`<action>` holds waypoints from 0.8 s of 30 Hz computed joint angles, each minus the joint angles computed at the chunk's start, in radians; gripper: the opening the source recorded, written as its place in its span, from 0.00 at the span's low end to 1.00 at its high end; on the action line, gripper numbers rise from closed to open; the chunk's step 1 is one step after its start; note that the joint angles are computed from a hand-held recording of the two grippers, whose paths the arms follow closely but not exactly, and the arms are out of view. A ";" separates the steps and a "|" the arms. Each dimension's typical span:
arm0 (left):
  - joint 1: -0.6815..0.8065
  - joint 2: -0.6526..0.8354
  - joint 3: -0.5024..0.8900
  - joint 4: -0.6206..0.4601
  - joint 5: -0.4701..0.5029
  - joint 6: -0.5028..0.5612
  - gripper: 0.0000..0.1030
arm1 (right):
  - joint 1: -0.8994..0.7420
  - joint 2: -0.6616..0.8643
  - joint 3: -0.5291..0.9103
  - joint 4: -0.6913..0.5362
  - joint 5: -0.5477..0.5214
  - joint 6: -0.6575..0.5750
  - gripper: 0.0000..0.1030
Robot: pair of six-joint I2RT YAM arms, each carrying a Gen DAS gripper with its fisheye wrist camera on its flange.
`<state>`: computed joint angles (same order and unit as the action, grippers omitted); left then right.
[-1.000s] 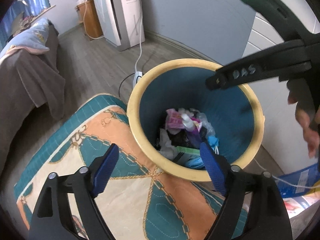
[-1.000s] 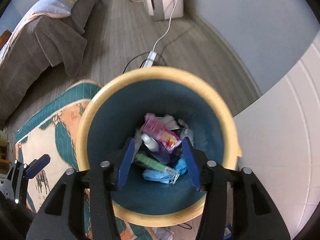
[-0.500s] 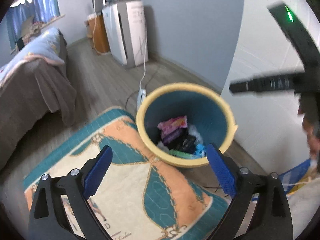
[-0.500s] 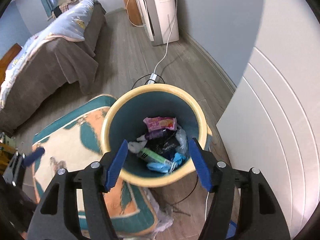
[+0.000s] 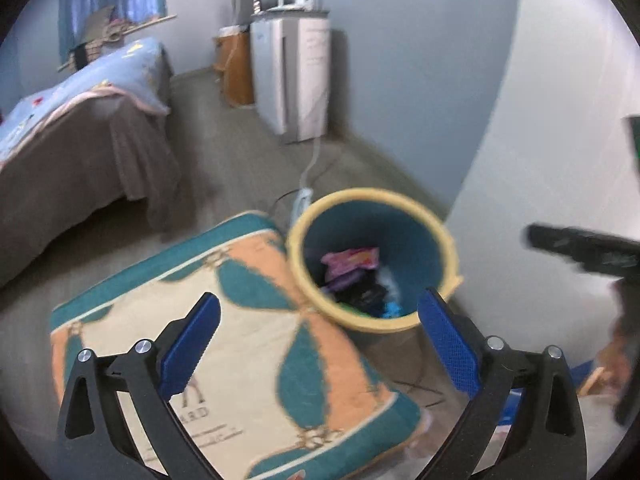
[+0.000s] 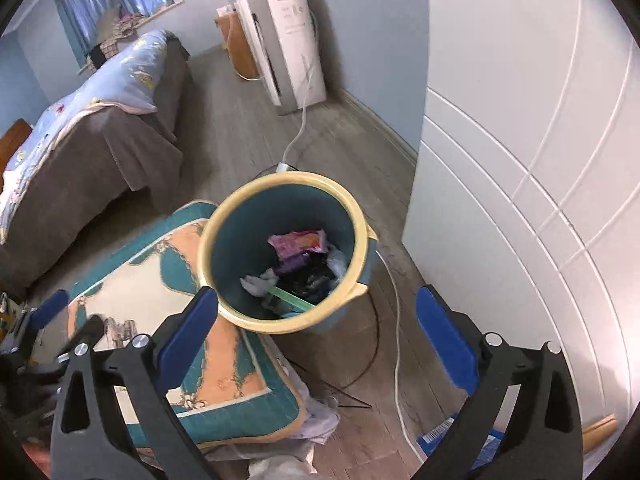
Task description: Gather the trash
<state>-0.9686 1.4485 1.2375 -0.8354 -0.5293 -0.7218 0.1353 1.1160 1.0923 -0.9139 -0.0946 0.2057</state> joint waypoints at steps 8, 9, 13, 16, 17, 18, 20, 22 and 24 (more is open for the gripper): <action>0.060 -0.016 -0.079 0.054 0.033 0.088 0.95 | 0.138 0.025 0.016 0.007 0.127 -0.012 0.95; 0.070 -0.024 -0.087 0.057 0.050 0.090 0.95 | 0.146 0.025 0.016 0.006 0.133 -0.012 0.95; 0.081 -0.052 -0.100 0.067 0.062 0.107 0.95 | 0.156 0.013 0.015 0.010 0.136 0.001 0.95; 0.074 -0.061 -0.108 0.066 0.050 0.123 0.95 | 0.164 0.017 0.019 0.009 0.147 0.012 0.95; 0.072 -0.063 -0.110 0.066 0.048 0.127 0.95 | 0.165 0.019 0.020 0.009 0.147 0.014 0.95; 0.071 -0.063 -0.111 0.066 0.047 0.128 0.95 | 0.166 0.019 0.020 0.009 0.147 0.018 0.95; 0.067 -0.063 -0.111 0.060 0.041 0.130 0.95 | 0.166 0.019 0.022 0.007 0.149 0.020 0.95; 0.067 -0.068 -0.115 0.059 0.041 0.129 0.95 | 0.173 0.021 0.025 0.006 0.154 0.025 0.95; 0.070 -0.070 -0.117 0.059 0.046 0.125 0.95 | 0.179 0.022 0.026 0.005 0.158 0.023 0.95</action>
